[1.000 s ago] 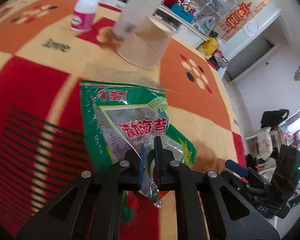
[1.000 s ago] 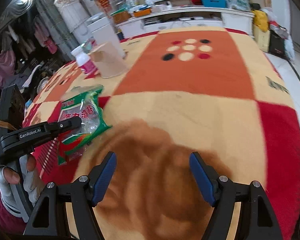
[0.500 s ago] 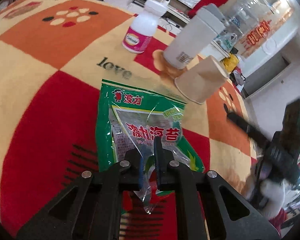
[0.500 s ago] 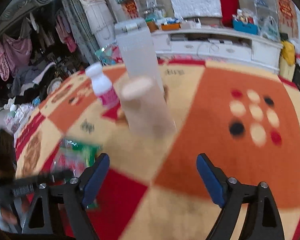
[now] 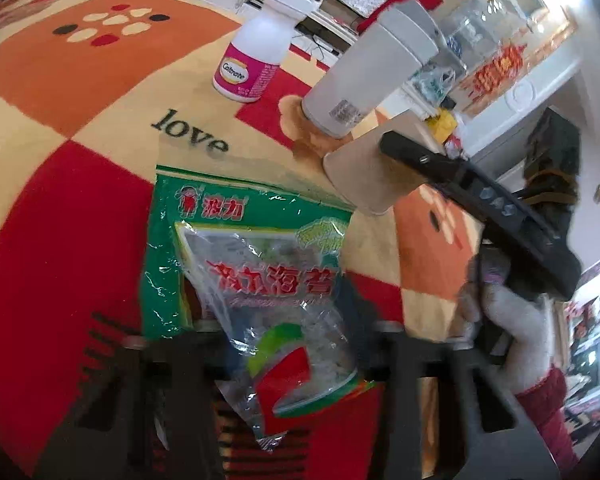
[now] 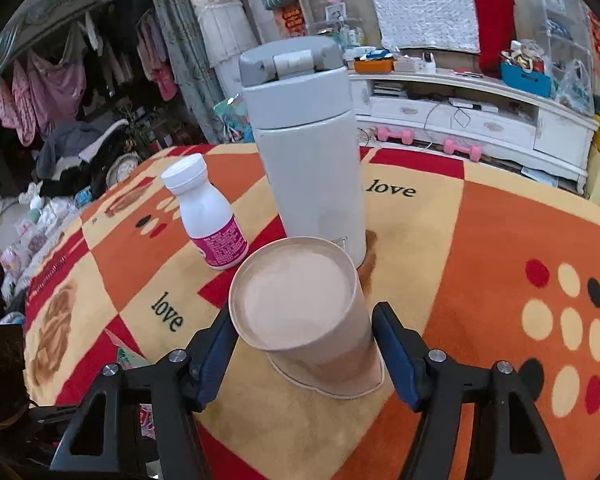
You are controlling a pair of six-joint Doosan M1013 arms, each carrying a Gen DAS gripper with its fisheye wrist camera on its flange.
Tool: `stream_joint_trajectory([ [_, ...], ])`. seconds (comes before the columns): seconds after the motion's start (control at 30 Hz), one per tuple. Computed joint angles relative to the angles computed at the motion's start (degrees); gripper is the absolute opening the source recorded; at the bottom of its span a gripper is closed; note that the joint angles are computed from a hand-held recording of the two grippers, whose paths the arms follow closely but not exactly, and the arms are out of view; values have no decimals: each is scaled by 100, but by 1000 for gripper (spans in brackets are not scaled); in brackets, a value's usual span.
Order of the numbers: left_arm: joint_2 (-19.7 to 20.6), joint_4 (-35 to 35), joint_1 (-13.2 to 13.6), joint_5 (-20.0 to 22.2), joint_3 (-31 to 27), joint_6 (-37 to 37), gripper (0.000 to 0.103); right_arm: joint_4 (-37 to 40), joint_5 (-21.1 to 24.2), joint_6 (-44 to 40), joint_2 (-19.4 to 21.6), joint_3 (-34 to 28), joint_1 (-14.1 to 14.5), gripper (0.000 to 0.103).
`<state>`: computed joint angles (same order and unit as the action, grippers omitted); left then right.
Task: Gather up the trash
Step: 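Grasp the green seaweed snack bag with the left tool while the right tool grasps the paper cup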
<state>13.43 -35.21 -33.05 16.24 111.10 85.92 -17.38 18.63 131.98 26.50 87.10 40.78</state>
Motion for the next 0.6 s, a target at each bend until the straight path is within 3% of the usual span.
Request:
stream_joint_trajectory([
  [0.2, -74, -517, -99, -8, 76, 632, 6, -333, -244, 481, -429, 535, 76, 65],
  [0.37, -173, -222, -335, 11, 103, 367, 5, -987, -249, 1230, -834, 1002, 196, 65],
  [0.6, -210, 606, -743, 123, 29, -358, 5, -2589, -18, 3153, -1442, 1716, 445, 65],
])
